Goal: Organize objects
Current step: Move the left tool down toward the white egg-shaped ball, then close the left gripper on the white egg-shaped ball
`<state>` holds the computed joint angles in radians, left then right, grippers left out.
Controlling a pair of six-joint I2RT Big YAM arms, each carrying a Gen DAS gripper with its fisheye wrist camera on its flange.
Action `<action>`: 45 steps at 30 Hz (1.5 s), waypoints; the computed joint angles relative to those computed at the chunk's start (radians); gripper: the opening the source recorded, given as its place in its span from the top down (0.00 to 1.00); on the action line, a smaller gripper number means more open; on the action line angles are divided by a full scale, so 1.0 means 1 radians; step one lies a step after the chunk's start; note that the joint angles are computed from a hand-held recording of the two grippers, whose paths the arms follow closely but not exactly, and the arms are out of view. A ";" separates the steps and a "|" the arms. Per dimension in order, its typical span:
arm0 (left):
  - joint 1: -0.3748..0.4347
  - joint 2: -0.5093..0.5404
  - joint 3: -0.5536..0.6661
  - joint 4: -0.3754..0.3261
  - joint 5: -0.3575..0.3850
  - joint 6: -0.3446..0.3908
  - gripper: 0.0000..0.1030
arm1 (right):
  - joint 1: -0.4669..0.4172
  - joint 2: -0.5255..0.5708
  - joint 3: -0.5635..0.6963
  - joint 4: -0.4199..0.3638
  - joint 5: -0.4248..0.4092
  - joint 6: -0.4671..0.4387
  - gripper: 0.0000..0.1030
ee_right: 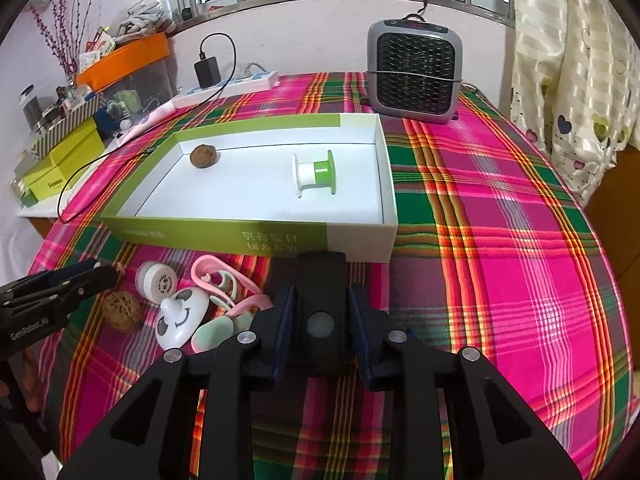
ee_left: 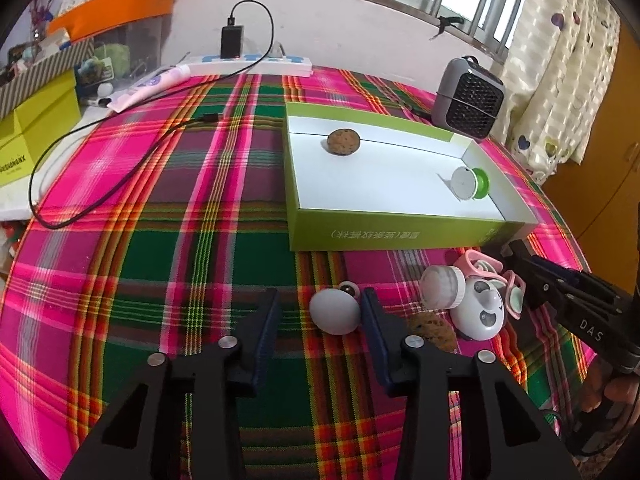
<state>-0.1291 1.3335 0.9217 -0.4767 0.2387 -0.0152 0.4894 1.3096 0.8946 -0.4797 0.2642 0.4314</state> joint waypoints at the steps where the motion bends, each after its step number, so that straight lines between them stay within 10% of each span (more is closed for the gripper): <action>1: -0.001 0.001 0.001 0.001 -0.002 0.002 0.66 | 0.000 -0.001 -0.001 -0.001 -0.001 0.002 0.72; 45: -0.019 -0.027 -0.011 0.026 -0.029 0.004 0.79 | -0.002 -0.025 -0.011 0.003 -0.009 0.006 0.72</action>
